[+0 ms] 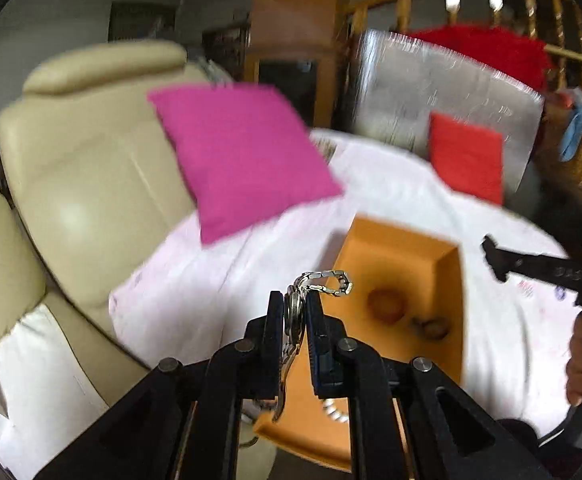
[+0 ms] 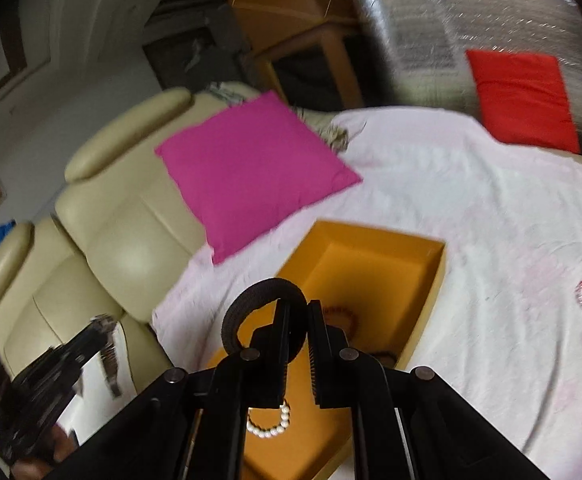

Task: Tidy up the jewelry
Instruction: 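Carry the watch and ring over the orange box with both tools, then open both tools to drop the watch and ring into the box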

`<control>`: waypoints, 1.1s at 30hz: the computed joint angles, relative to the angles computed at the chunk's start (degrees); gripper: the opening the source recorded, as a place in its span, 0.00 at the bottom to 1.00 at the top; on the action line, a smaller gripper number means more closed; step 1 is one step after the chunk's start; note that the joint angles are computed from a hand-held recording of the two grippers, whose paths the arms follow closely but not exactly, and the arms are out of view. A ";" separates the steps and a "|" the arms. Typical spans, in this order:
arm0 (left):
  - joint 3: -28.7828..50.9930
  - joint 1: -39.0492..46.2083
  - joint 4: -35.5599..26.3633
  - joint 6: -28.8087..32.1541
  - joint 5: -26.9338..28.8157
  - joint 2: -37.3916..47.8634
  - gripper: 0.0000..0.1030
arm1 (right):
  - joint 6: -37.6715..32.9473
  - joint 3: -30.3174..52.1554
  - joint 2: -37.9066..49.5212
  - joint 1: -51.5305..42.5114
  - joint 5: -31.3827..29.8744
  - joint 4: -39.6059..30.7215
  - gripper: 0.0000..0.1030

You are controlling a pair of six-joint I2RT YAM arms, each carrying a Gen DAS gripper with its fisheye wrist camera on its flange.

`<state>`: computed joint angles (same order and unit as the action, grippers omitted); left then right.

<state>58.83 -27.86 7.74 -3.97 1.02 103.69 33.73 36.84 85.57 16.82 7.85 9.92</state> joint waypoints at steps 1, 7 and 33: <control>2.41 0.02 -1.45 0.39 0.39 2.77 0.11 | -0.64 0.69 1.96 -0.65 -0.71 0.66 0.09; 13.55 -3.70 -6.95 2.08 1.04 14.16 0.11 | -5.49 11.08 16.26 -7.11 -4.55 -0.75 0.09; 33.35 -12.50 -19.84 -0.99 -14.47 24.52 0.53 | -12.23 20.44 19.63 -17.04 -9.31 -5.97 0.22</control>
